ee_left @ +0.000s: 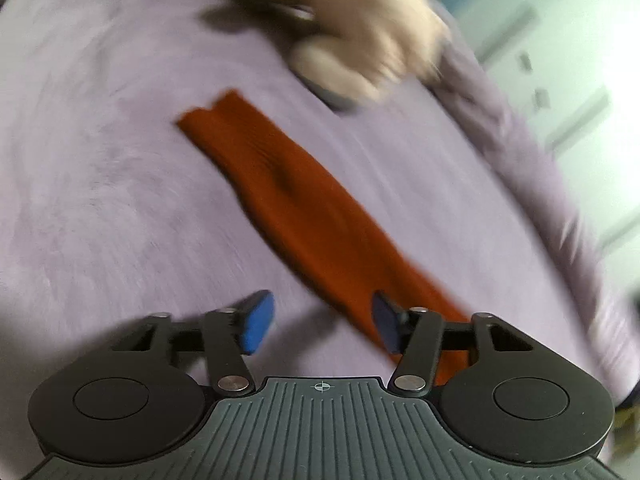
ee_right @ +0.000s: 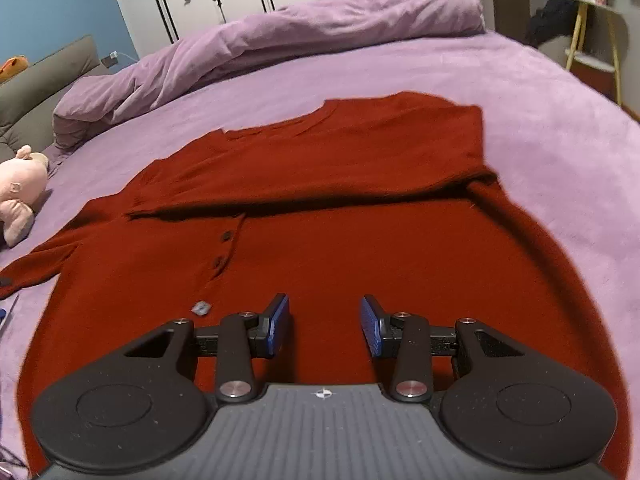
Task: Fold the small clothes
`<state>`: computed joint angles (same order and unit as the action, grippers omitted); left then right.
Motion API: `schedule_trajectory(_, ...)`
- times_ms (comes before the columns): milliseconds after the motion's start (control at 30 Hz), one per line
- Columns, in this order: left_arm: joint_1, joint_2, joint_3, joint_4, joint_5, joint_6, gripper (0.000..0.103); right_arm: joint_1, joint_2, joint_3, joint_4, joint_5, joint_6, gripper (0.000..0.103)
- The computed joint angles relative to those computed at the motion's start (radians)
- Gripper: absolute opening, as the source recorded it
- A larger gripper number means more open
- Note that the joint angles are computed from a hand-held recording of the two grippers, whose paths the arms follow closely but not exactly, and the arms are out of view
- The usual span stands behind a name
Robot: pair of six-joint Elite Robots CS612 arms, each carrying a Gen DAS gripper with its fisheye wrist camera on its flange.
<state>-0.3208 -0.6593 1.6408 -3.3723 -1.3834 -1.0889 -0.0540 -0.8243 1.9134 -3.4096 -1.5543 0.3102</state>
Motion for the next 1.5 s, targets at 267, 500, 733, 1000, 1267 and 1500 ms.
schedule_trajectory(267,0.067,0.082,-0.082,-0.088,-0.078,-0.197,0.009,0.025,-0.012,-0.026,0.060,-0.040,0.007,0.038)
schedule_trajectory(500,0.017,0.032,-0.066,-0.148,-0.040,0.115,0.008,0.025,-0.013,-0.027,0.053,-0.059,0.000,0.038)
schedule_trajectory(733,-0.112,0.002,-0.155,-0.258,-0.285,0.560,0.008,0.008,-0.014,-0.014,-0.023,-0.029,0.041,0.038)
schedule_trajectory(1000,-0.231,0.060,-0.265,0.045,-0.489,0.747,0.035,-0.030,-0.026,0.019,-0.099,0.030,0.088,0.038)
schedule_trajectory(1267,-0.239,0.024,-0.185,0.163,-0.246,0.766,0.055,-0.071,0.017,-0.052,-0.076,0.154,0.070,0.040)
schedule_trajectory(1500,-0.215,0.021,-0.173,0.187,-0.207,0.694,0.059,-0.100,0.099,-0.202,0.053,0.253,0.151,0.068)
